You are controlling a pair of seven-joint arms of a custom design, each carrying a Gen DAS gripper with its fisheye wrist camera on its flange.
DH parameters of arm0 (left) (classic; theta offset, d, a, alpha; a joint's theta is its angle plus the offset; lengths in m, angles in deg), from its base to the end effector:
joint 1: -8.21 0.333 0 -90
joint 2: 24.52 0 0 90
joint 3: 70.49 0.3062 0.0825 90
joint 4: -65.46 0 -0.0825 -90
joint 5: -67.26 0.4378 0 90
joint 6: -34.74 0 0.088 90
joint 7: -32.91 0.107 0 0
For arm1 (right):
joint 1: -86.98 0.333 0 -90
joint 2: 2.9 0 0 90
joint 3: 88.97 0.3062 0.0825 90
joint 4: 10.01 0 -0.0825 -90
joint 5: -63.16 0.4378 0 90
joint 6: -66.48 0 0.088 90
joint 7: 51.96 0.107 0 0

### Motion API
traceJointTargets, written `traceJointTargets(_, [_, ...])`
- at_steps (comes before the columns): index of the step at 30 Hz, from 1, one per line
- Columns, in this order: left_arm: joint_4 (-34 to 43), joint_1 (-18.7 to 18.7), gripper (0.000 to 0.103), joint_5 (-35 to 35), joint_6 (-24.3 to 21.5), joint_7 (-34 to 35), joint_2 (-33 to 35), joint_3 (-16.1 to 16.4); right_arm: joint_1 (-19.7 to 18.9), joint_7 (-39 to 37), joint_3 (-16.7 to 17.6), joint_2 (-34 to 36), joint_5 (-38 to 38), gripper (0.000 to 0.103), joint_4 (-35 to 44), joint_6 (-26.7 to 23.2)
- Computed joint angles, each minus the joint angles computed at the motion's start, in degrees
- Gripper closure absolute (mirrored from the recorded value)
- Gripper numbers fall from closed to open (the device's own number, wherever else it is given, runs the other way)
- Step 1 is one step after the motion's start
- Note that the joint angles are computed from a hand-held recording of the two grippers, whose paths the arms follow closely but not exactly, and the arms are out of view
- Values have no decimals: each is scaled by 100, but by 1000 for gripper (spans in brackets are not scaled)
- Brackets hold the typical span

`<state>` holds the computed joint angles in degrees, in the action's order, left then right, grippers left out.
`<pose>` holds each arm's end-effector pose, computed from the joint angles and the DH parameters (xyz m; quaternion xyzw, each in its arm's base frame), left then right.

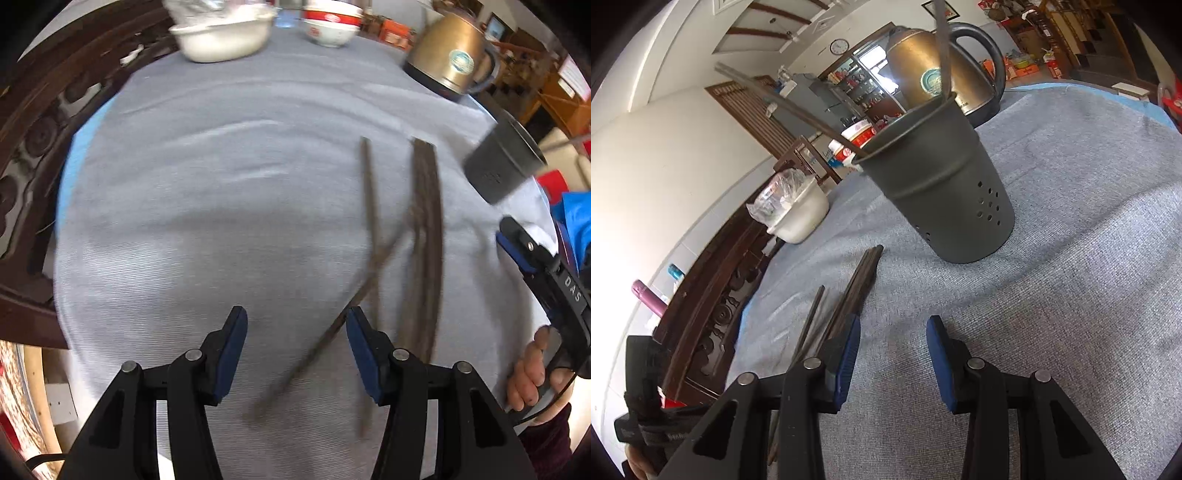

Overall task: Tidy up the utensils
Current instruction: 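Move both grippers back down to the chopsticks on the cloth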

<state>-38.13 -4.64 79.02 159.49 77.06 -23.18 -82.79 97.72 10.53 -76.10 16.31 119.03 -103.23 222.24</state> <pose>0.5949 -0.2696 0.5344 -0.7821 0.5922 -0.1543 0.1176 0.7021 0.2527 0.4753 -0.6453 0.5898 0.0161 0.4853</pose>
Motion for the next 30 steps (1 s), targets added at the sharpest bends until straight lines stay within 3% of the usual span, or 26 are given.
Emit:
traceJointTargets(4, [-271,39,46,-173,293,20,-228,8,172,83,-54,-37,-510,61,11,21])
traceJointTargets(11, [-467,33,46,-97,574,213,-412,-31,518,1109,-217,-18,-1767,63,206,-495])
traceJointTargets(16, [-848,124,46,32,819,187,-770,-26,374,1436,-136,-106,-1406,63,125,-657])
traceJointTargets(21, [-1029,190,46,-191,1029,333,-845,2,335,2015,-117,267,-1242,63,622,-1129])
traceJointTargets(24, [-944,199,46,-204,1022,436,-766,-24,142,1628,190,590,-536,64,1089,-1123])
traceJointTargets(26, [-854,200,46,-187,1004,493,-690,-29,116,1175,343,753,-182,63,1350,-843])
traceJointTargets(27, [-784,200,46,-154,1007,513,-627,-32,177,1171,307,808,-260,63,1447,-779])
traceJointTargets(30, [-664,206,46,-24,1068,547,-527,-24,685,2036,-235,916,-1646,63,1661,-615])
